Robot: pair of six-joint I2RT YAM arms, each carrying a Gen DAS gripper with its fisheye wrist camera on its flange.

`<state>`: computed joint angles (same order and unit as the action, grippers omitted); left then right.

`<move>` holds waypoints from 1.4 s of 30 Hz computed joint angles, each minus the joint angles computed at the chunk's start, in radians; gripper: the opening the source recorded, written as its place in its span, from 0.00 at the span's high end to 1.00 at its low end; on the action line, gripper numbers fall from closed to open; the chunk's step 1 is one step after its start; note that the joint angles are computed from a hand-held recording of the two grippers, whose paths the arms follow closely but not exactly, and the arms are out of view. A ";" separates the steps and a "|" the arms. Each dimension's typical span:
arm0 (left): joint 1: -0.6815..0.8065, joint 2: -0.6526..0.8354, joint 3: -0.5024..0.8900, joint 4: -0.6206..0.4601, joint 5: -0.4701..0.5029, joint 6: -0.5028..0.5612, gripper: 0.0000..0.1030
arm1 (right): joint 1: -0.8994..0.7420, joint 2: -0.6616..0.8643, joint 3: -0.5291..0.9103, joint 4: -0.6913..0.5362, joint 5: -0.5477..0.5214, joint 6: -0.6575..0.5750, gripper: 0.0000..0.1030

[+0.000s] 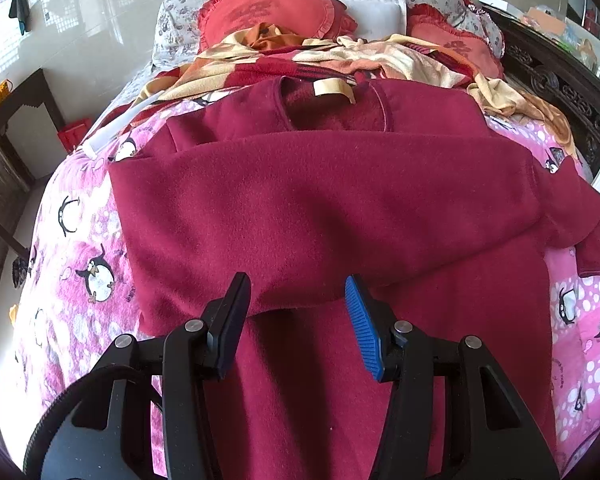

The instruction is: Fold small clothes

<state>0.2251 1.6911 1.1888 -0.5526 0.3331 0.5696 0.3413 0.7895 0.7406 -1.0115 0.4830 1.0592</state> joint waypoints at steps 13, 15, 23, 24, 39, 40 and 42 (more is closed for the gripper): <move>0.000 0.023 0.015 -0.003 -0.010 0.006 0.52 | -0.297 0.159 -0.042 0.296 -0.236 -0.193 0.36; 0.002 0.028 0.020 -0.005 -0.010 0.006 0.52 | -0.327 0.182 -0.051 0.336 -0.257 -0.201 0.36; 0.023 0.038 0.040 -0.014 -0.007 0.018 0.52 | -0.368 0.288 -0.005 0.405 -0.212 -0.296 0.84; 0.028 0.040 0.045 -0.016 -0.006 0.018 0.52 | -0.354 0.274 0.006 0.402 -0.195 -0.303 0.88; 0.145 0.133 0.259 -0.098 0.052 -0.050 0.52 | 0.218 0.570 0.482 0.406 0.035 -0.401 0.92; 0.152 0.137 0.270 -0.099 0.055 -0.053 0.52 | 0.245 0.607 0.502 0.424 0.024 -0.405 0.92; 0.166 0.149 0.292 -0.105 0.057 -0.056 0.52 | 0.292 0.715 0.553 0.473 -0.006 -0.415 0.92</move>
